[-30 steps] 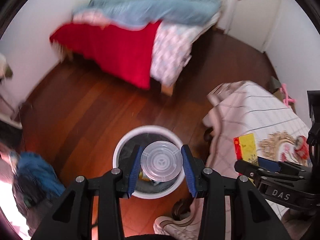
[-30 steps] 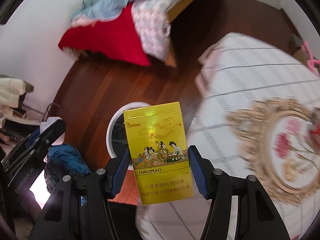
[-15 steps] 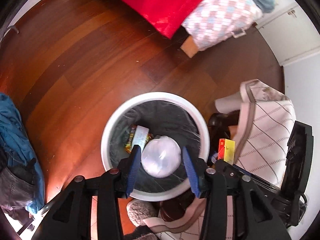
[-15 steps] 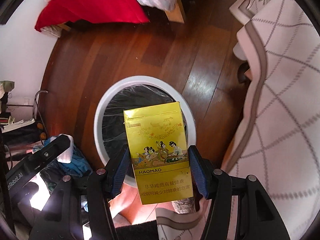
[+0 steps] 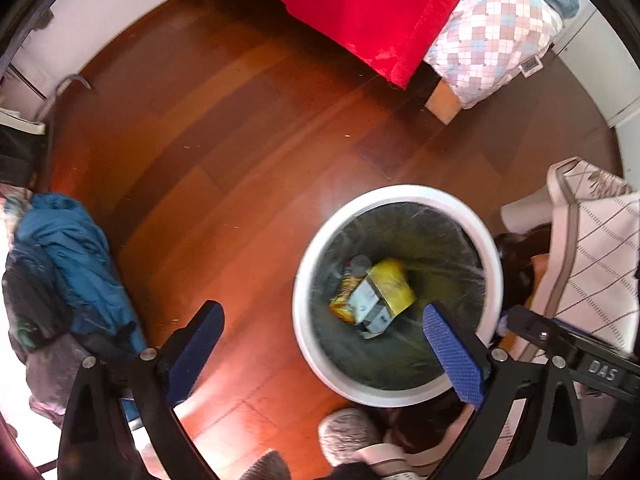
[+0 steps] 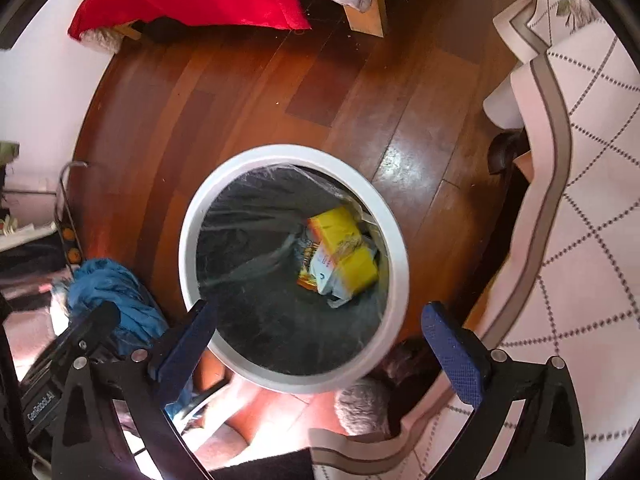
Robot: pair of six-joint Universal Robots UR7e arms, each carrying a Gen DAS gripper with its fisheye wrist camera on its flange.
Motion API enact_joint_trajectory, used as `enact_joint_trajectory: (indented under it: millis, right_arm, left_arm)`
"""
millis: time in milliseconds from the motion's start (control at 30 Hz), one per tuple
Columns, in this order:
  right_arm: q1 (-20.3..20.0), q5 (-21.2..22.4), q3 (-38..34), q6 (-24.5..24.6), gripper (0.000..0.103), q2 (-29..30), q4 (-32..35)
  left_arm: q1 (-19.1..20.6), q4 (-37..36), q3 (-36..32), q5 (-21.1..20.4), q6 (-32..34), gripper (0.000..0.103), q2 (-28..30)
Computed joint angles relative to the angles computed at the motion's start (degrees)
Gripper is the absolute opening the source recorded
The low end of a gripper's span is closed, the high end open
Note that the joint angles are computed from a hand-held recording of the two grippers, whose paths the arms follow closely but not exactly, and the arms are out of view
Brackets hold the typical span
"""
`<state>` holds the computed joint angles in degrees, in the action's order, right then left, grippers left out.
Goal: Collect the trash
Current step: 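Carry the lid and yellow pack over the bin and open both tools, then move both tools back toward the table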
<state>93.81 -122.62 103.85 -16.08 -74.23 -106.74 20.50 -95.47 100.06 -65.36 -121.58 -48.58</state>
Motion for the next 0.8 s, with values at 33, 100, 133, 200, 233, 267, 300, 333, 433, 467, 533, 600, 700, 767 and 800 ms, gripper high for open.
enact_joint_trajectory:
  millis: [33, 100, 133, 200, 233, 267, 300, 333, 433, 467, 533, 600, 700, 767, 800]
  right_arm:
    - [0.39, -0.75, 0.45, -0.61, 0.103, -0.56, -0.23]
    - [1.23, -2.4, 1.25, -1.37, 0.103, -1.62, -0.28]
    - [1.63, -2.97, 1.6, -1.84, 0.103, -2.34, -0.08]
    - [2.13, -3.96, 2.09, -2.48, 0.103, -3.5, 0.21]
    - [2.36, -4.25, 2.31, -2.84, 0.103, -4.19, 0.36]
    - [2.61, -4.75, 2.56, -3.1, 0.103, -4.79, 0.37]
    - [2.84, -5.01, 2.67, -3.29, 0.103, -5.37, 0.55]
    - [2.96, -5.11, 2.84, -3.49, 0.103, -5.95, 0.67]
    - [3.41, -5.48, 3.39, -4.15, 0.103, -8.29, 1.4]
    - [3.64, -5.67, 3.46, -4.22, 0.103, -8.87, 1.4]
    - [3.99, -5.6, 3.61, -4.84, 0.103, -10.43, 1.73]
    - [4.18, -4.94, 3.21, -4.77, 0.103, -11.73, 3.13]
    - [4.83, -3.62, 2.53, -4.89, 0.103, -13.92, 4.56]
    - [5.48, -2.77, 1.87, -4.91, 0.103, -15.23, 5.17]
    - [5.93, -2.12, 1.45, -5.39, 0.103, -16.26, 5.28]
  left_arm:
    - [-0.13, 0.79, -0.47, -0.16, -0.12, 0.102, 0.34]
    - [-0.67, 2.78, -1.72, -0.84, -0.34, 0.102, 1.26]
    - [-0.94, 3.45, -2.22, -1.11, -0.37, 0.102, 1.63]
    - [-1.55, 4.82, -3.22, -1.76, -0.56, 0.102, 2.25]
    - [-1.76, 5.18, -3.71, -1.87, -0.61, 0.102, 2.53]
    - [-2.09, 5.73, -4.26, -2.01, -0.82, 0.102, 2.85]
    - [-2.41, 6.58, -4.91, -2.13, -0.94, 0.102, 3.11]
    - [-2.63, 7.22, -5.56, -2.15, -0.97, 0.102, 3.42]
    - [-3.46, 9.49, -7.79, -2.19, -1.05, 0.102, 4.36]
    - [-3.79, 10.26, -8.6, -2.11, -1.14, 0.102, 4.73]
    - [-4.44, 12.81, -10.67, -1.89, -1.46, 0.102, 5.6]
    - [-5.29, 14.96, -12.56, -1.24, -2.03, 0.102, 5.99]
    - [-6.61, 19.32, -16.2, -0.41, -3.2, 0.102, 7.13]
    - [-7.37, 22.24, -18.5, 0.05, -3.76, 0.102, 7.88]
    - [-7.96, 24.31, -20.21, 0.29, -4.15, 0.102, 8.4]
